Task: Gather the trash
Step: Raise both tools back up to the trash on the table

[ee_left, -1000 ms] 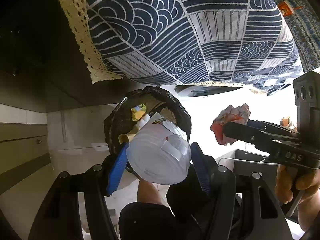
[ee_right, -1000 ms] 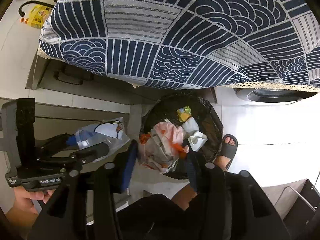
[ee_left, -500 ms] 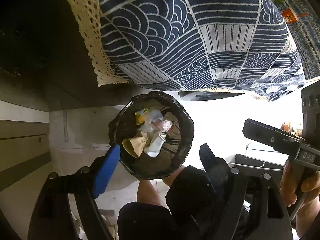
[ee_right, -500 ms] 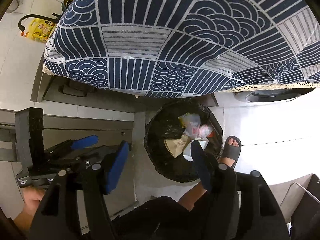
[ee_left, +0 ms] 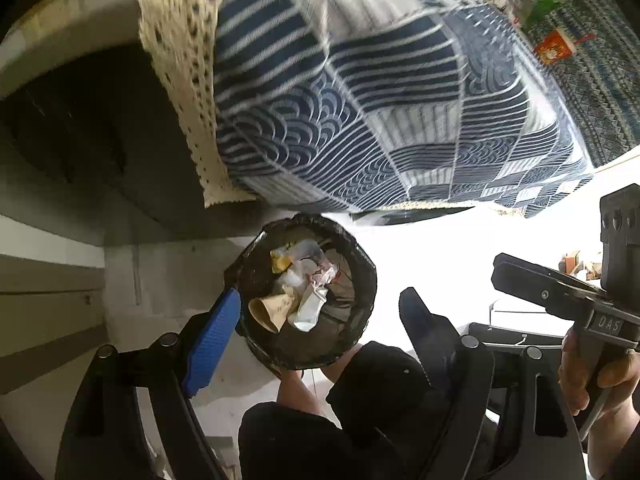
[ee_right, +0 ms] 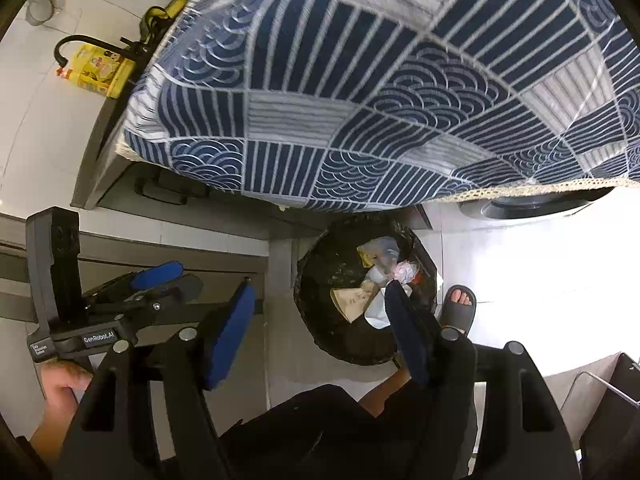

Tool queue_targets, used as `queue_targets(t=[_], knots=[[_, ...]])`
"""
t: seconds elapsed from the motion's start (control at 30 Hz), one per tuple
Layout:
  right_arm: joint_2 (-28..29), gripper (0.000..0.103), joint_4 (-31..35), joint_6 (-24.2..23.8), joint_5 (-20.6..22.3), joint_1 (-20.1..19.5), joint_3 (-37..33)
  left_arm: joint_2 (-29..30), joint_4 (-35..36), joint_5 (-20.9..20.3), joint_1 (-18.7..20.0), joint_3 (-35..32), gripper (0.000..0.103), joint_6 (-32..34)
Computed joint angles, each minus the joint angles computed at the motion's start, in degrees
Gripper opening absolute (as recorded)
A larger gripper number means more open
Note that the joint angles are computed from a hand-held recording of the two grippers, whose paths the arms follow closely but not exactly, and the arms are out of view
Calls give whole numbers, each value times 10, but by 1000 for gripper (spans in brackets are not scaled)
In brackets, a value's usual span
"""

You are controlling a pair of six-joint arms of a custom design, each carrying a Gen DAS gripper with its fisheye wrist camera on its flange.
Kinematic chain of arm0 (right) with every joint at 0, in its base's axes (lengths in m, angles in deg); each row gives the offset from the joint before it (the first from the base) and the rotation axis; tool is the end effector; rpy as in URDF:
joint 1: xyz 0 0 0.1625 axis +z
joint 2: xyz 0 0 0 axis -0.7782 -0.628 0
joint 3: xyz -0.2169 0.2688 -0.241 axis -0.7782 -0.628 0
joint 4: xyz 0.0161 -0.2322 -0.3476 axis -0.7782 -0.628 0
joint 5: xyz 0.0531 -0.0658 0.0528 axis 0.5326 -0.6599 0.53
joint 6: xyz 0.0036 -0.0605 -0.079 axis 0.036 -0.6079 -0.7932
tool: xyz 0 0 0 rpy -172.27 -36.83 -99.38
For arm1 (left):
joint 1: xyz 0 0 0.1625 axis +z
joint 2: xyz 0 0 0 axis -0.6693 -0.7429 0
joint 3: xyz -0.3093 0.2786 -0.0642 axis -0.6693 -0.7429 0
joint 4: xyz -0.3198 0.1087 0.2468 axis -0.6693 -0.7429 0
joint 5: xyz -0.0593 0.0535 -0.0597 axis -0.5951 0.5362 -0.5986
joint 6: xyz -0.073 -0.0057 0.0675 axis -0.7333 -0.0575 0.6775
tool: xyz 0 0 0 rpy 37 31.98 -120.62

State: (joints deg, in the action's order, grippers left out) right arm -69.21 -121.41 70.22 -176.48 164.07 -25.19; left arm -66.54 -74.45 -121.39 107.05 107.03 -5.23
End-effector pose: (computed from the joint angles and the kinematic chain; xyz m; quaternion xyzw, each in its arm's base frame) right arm 0.4137 -0.7097 0.1480 0.0213 -0.9880 0.0851 0.1271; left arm -0.1413 -0.7241 0.4110 0.0837 0.9698 -0.0570 0.2220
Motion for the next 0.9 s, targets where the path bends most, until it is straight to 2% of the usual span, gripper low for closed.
queue_targets(t=[0.23, 0.37, 0.47, 0.6, 0.9], knots=[[-18, 77, -23, -7, -14, 19, 0, -12, -22, 11, -23, -9, 81, 20], [-29, 90, -54, -18, -22, 31, 4, -16, -35, 14, -35, -19, 83, 37], [-34, 96, -71, -26, -36, 41, 2, -19, -52, 19, -48, -27, 93, 56], [-36, 98, -85, -33, -54, 52, -9, -21, -74, 25, -62, -38, 96, 80], [-20, 98, -98, -71, -88, 67, -74, -9, -107, 32, -76, -79, 96, 103]])
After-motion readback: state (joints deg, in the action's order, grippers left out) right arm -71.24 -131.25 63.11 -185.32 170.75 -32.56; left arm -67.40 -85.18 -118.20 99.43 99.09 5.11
